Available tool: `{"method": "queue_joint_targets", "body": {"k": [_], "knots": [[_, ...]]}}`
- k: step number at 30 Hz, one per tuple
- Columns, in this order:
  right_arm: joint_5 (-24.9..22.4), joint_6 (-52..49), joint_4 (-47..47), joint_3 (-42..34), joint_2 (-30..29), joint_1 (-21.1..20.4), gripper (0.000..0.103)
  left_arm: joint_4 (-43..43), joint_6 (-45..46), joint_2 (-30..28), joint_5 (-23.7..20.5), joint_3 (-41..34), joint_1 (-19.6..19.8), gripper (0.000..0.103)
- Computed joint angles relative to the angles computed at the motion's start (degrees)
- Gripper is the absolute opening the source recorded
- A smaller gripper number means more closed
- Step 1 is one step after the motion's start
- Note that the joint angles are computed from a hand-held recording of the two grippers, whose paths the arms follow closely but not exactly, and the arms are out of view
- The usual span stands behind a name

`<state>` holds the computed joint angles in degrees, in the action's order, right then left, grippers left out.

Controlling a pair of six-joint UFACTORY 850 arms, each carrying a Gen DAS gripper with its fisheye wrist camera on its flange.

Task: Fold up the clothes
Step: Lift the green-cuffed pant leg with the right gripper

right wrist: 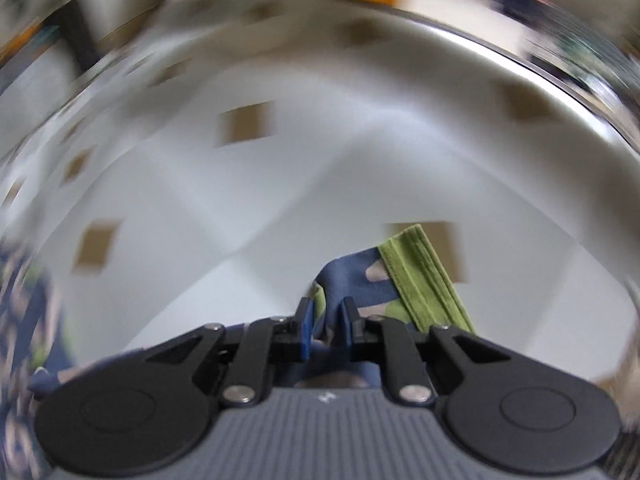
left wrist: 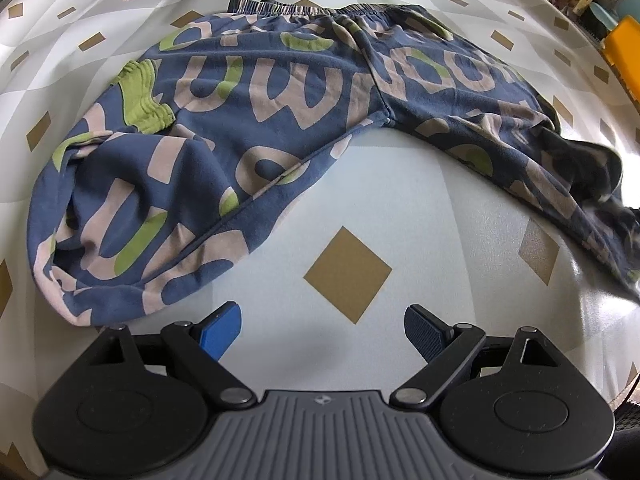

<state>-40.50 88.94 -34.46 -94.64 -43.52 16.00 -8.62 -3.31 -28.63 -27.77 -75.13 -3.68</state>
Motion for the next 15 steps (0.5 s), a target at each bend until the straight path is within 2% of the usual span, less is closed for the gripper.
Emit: {"method": "queue_joint_targets", "body": {"k": [5,10,12,15], "knots": [[-4.8,6.6,-1.5,0.6,0.4,-0.3,0.022,0.1,0.0,-0.4,-0.3,-0.4,-0.1,0.089],[-4.6,4.4,-2.3,1.2,2.0,0.0,0.038,-0.8,0.8,-0.5,-0.5,-0.7,0.0,0.089],[-2.6,4.0,-3.6,2.6,4.0,0.1,0.042,-1.2,1.1,-0.4,-0.5,-0.7,0.1,0.089],[3.8,3.8,-3.8,6.9,8.3,0.0,0.047,-2.2,1.5,0.0,-0.3,-0.3,0.5,0.089]]}}
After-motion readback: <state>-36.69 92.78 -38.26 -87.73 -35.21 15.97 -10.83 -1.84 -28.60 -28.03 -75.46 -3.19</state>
